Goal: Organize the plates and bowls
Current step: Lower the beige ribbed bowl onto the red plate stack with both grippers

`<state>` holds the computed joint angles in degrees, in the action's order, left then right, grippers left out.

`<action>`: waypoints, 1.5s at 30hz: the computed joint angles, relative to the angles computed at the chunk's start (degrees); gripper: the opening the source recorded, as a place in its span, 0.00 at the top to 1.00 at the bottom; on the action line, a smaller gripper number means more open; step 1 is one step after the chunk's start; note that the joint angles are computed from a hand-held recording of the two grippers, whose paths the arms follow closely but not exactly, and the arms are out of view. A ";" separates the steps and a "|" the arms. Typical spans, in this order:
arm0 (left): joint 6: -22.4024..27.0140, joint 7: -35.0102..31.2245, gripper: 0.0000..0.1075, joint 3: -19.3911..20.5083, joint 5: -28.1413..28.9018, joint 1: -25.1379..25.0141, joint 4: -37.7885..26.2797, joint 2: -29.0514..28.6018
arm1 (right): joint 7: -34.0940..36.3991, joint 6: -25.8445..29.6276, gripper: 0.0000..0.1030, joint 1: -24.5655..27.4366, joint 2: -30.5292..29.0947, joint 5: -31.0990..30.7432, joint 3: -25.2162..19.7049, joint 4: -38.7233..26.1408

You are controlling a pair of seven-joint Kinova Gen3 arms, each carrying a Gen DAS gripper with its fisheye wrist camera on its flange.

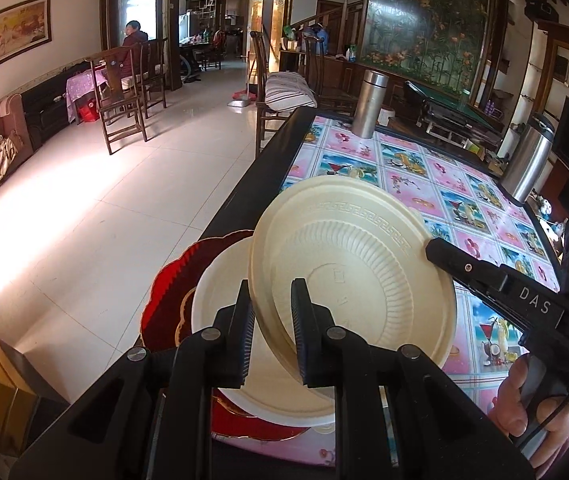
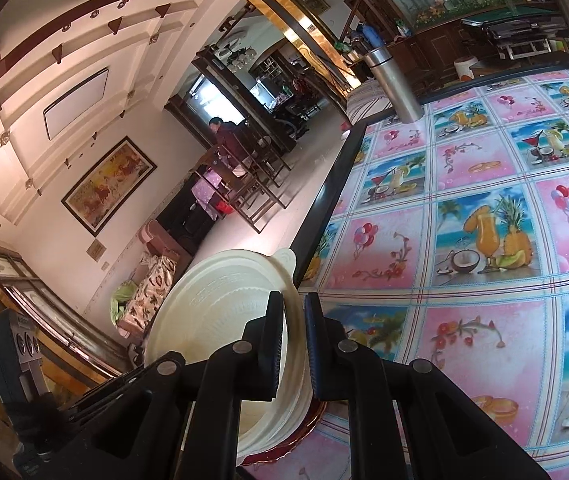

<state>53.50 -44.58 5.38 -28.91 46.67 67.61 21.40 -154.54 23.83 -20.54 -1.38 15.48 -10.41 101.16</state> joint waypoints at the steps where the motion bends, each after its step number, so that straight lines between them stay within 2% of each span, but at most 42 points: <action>1: 0.09 0.19 0.85 -0.14 -0.22 0.12 0.09 0.01 | 0.62 -0.05 0.89 -0.06 0.55 -0.60 0.05 -0.20; 8: -0.05 0.04 0.85 -0.04 0.22 -0.67 0.70 -0.07 | 2.89 0.03 0.89 -1.24 2.77 -3.71 1.05 -1.03; 18: 0.01 -0.94 0.85 0.06 1.83 -1.88 1.04 0.72 | 3.11 0.93 0.89 -2.73 4.40 -4.84 2.15 -1.65; 32: -1.57 -3.46 0.85 0.72 6.74 -5.13 2.62 -0.41 | 2.21 1.25 0.89 -4.47 6.08 -3.05 3.07 -2.07; 38: -2.85 -6.98 0.85 1.95 10.49 -7.69 4.15 -1.91 | 1.36 0.98 0.89 -5.18 6.49 -2.02 3.49 -2.09; 40: -2.17 -7.85 0.85 2.19 10.22 -7.66 3.98 -2.17 | 1.20 0.78 0.89 -5.19 6.37 -1.96 3.62 -1.88; 43: 0.00 -5.71 0.85 0.35 5.50 -4.82 3.71 -2.64 | -0.20 1.43 0.89 -5.82 6.37 -0.41 3.79 -2.09; 45: -1.02 -4.75 0.85 0.46 5.29 -5.71 5.13 -3.87 | -1.94 2.00 0.89 -6.40 6.38 1.38 4.03 -2.13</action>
<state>52.48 -49.33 5.84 -23.62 40.96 72.74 17.53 -156.48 25.84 -26.94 5.00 16.86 -6.37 99.02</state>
